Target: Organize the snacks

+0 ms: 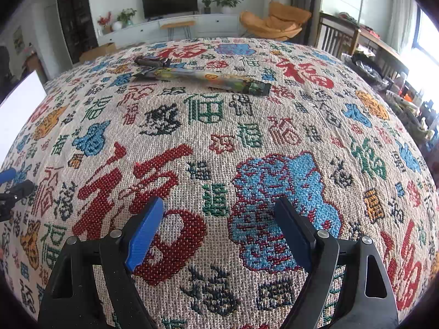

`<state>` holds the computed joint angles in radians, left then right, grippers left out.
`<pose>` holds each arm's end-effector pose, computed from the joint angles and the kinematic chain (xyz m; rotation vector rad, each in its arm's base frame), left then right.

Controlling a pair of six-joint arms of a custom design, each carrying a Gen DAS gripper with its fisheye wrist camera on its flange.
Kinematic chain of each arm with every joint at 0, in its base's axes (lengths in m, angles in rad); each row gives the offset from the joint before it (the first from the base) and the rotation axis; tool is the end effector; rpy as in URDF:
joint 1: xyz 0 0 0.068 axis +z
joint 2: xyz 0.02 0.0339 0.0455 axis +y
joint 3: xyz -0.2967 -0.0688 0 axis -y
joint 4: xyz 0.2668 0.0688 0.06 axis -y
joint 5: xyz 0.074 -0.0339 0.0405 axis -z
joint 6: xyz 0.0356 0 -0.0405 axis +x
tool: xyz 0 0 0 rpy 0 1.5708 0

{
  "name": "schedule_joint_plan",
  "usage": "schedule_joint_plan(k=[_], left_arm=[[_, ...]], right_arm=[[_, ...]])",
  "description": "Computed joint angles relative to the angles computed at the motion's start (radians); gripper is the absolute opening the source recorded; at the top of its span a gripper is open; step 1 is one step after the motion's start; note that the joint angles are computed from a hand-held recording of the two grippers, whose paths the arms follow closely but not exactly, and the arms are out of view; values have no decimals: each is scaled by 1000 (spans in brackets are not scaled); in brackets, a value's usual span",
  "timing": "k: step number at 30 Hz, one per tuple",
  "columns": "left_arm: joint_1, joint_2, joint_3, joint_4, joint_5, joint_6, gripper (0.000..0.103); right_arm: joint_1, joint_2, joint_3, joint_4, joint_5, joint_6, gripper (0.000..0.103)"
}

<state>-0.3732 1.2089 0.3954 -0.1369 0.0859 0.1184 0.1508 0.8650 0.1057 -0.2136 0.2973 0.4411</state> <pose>0.1902 -0.0778 0.1492 0.6491 2.4444 -0.2108 0.1234 0.0082 0.1099 0.4728 2.4415 -0.1326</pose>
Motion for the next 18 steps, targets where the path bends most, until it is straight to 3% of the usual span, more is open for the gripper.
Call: schedule_joint_plan(k=[12,16,18], left_arm=[[0,13,8,2,5,11,103],[49,109,83,-18,104,170,103],[83,140,97,7,123,174,103]], right_arm=[[0,1,0,1,0,0,85],[9,11,0,4,7,11,87],[8,11,0,5,7,10,87]])
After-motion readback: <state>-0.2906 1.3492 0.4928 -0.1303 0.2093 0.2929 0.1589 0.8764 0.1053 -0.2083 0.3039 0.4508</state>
